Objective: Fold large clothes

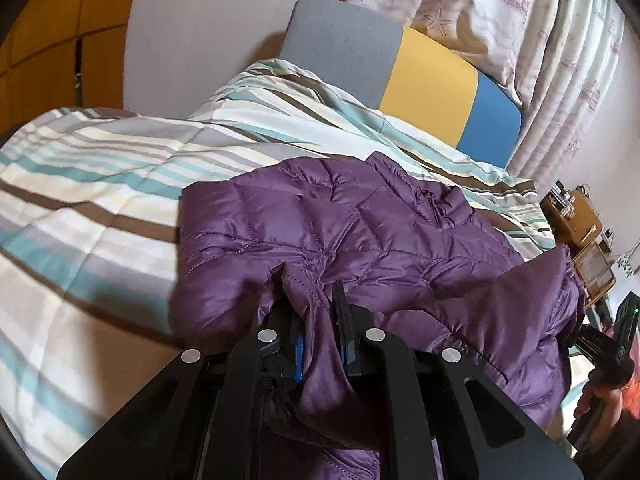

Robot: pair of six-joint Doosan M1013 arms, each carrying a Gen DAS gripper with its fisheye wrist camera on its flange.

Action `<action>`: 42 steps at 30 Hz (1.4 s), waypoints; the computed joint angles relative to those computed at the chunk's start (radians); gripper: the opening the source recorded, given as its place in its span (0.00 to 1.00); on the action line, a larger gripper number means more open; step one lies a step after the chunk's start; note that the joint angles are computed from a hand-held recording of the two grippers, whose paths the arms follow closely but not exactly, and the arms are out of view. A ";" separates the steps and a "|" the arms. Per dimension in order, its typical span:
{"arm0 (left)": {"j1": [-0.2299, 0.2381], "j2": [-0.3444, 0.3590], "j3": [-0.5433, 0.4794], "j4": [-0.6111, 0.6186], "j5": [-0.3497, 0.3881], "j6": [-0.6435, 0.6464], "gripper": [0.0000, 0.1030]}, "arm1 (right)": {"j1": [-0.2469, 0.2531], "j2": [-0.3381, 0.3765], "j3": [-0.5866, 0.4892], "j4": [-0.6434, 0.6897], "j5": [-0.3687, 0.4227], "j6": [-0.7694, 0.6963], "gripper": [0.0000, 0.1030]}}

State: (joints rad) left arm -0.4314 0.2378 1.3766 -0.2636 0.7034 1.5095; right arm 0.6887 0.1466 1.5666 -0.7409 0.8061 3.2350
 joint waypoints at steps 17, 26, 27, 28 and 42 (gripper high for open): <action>0.053 -0.089 0.175 -0.126 -0.194 0.003 0.97 | 0.036 -0.030 0.078 -0.150 -0.026 0.207 0.96; 0.000 -0.011 0.074 0.018 0.034 -0.004 0.57 | -0.015 -0.002 0.068 0.041 -0.170 0.125 0.42; 0.002 -0.015 0.078 -0.027 0.048 0.038 0.51 | -0.012 -0.004 0.072 0.047 -0.178 0.117 0.37; 0.006 -0.017 0.082 -0.065 0.058 0.065 0.42 | -0.008 -0.006 0.074 0.053 -0.182 0.100 0.36; 0.003 -0.180 0.279 -0.220 0.068 0.238 0.36 | 0.112 -0.117 0.183 0.036 -0.162 0.142 0.32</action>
State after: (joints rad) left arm -0.4281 0.0575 1.6560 -0.4832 0.7712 1.7478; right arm 0.8006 0.0291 1.7494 -0.7045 0.6443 3.3765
